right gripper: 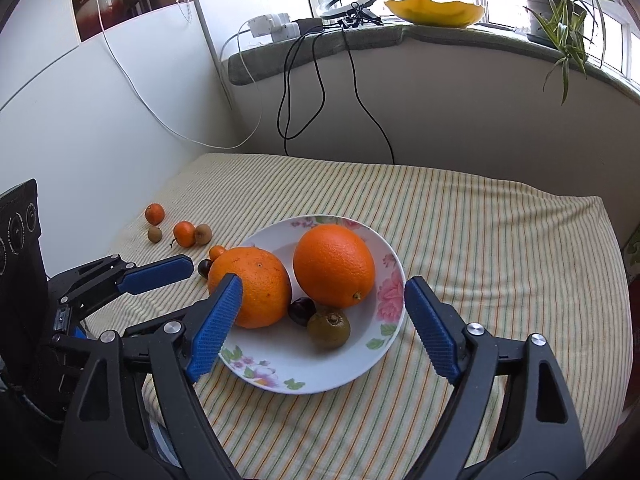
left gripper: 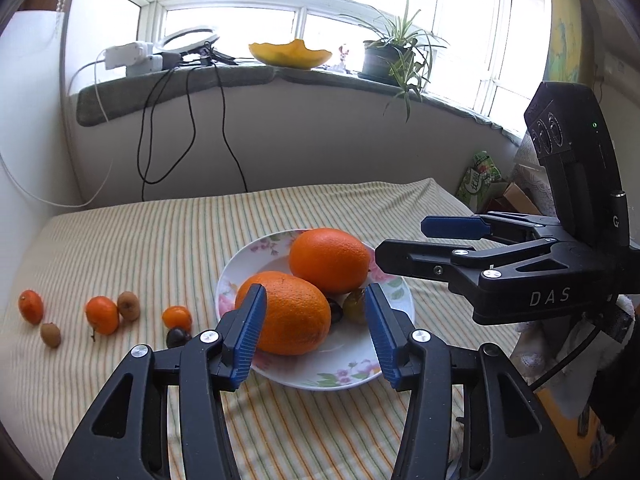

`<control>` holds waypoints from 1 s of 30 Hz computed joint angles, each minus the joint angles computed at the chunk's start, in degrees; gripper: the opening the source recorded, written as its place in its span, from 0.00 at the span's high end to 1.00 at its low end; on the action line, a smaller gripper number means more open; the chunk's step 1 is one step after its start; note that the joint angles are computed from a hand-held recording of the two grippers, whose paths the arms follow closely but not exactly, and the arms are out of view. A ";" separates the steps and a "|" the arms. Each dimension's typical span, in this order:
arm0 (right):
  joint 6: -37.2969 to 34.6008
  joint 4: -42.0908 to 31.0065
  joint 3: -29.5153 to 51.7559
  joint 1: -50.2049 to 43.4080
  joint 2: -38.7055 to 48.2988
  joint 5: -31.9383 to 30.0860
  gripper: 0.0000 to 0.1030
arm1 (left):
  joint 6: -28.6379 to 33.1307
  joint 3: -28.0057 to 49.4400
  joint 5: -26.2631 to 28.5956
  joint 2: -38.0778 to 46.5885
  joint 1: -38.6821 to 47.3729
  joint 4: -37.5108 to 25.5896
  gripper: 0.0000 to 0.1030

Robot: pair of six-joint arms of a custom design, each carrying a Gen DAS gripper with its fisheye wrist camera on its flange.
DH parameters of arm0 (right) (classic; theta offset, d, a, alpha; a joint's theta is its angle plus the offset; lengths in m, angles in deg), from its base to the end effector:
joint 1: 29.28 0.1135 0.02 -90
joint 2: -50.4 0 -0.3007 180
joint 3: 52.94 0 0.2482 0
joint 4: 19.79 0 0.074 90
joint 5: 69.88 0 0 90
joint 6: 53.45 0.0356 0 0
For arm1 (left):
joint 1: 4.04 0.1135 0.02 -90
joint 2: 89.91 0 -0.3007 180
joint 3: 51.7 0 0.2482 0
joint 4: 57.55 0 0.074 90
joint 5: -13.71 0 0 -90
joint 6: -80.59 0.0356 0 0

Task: Organize fruits
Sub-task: 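Lower both fruits onto the plate and open both grippers, then move the right gripper to a small tangerine while the left gripper moves to a brown kiwi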

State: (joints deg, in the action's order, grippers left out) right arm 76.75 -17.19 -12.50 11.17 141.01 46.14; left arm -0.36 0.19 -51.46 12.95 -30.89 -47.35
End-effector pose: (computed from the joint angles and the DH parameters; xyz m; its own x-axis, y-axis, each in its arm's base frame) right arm 0.2032 0.1527 0.1453 -0.6599 0.1996 -0.7243 0.0893 0.9781 0.1882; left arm 0.2821 -0.1596 0.1444 -0.4663 0.3960 -0.7910 0.7767 0.6114 -0.1517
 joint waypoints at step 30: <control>-15.47 -13.02 36.73 -1.08 24.00 -13.70 0.26 | 3.87 11.03 2.20 12.63 25.51 -4.85 0.52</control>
State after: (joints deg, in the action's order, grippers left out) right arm 61.29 -30.21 24.22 10.10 165.01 32.44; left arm 3.51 11.22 -49.26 25.58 -5.39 -52.20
